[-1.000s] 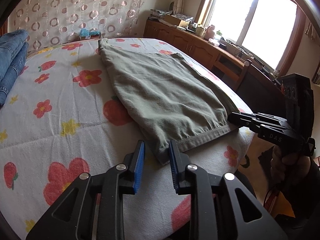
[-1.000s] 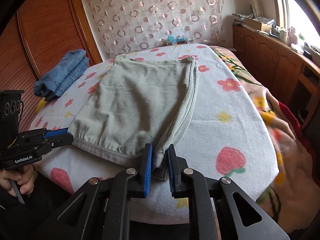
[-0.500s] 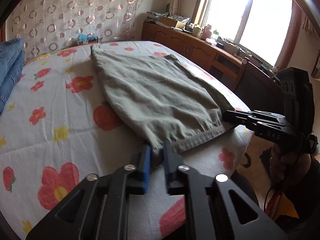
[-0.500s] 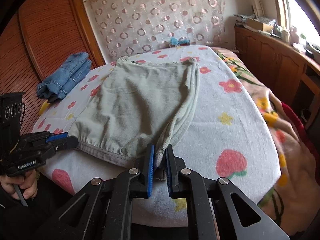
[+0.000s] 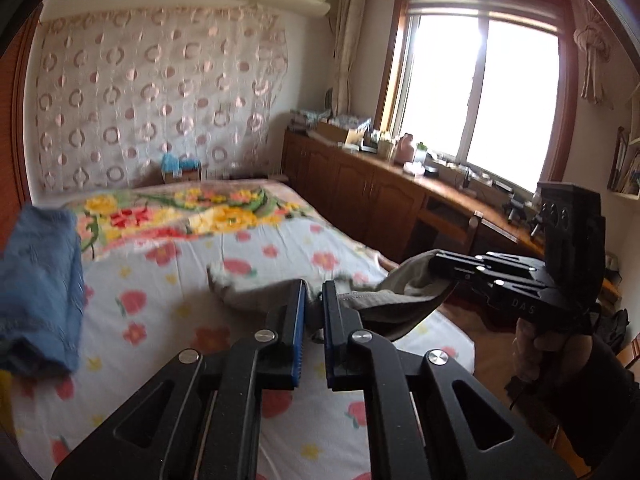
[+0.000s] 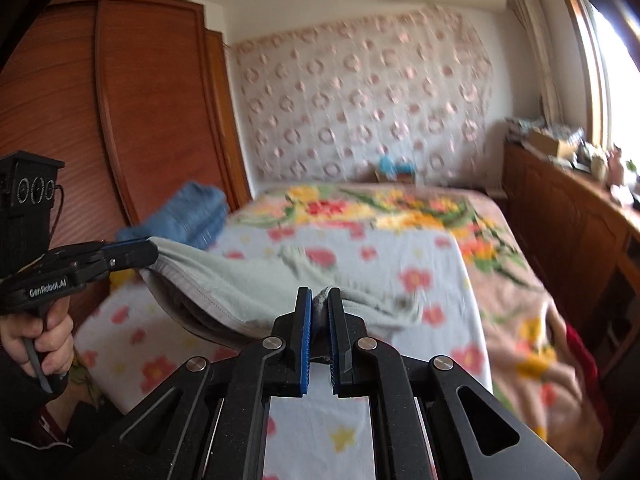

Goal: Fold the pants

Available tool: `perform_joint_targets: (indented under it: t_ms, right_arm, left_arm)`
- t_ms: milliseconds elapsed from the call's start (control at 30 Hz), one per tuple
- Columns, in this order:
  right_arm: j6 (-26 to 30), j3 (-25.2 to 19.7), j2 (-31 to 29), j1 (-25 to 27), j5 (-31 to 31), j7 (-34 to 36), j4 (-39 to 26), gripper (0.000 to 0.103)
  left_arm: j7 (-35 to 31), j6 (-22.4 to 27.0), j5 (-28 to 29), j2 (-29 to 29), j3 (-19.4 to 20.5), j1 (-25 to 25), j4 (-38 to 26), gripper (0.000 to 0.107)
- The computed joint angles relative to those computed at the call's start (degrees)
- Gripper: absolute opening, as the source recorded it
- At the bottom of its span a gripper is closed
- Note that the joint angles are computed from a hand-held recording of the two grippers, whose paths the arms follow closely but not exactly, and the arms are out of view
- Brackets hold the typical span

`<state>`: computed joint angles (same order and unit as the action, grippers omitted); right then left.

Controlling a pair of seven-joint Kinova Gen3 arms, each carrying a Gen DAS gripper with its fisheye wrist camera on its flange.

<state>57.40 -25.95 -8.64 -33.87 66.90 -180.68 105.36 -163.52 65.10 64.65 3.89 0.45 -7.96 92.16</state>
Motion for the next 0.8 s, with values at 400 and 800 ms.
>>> perform_joint_targets:
  t_ms: [400,800]
  right_arm:
    - [0.1,-2.2,-0.4,-1.0,3.5,8.7,-8.9,0.007]
    - [-8.4,8.3,9.7,2.7,-2.7,26.3,-21.6,0.007]
  left_arm:
    - [-0.6,3.1,4.9,-1.4,-2.8,-3.6,-5.7,0.009]
    - [7.7,-14.0,-4.5,8.3,3.9,-0.3,-17.8,0.009]
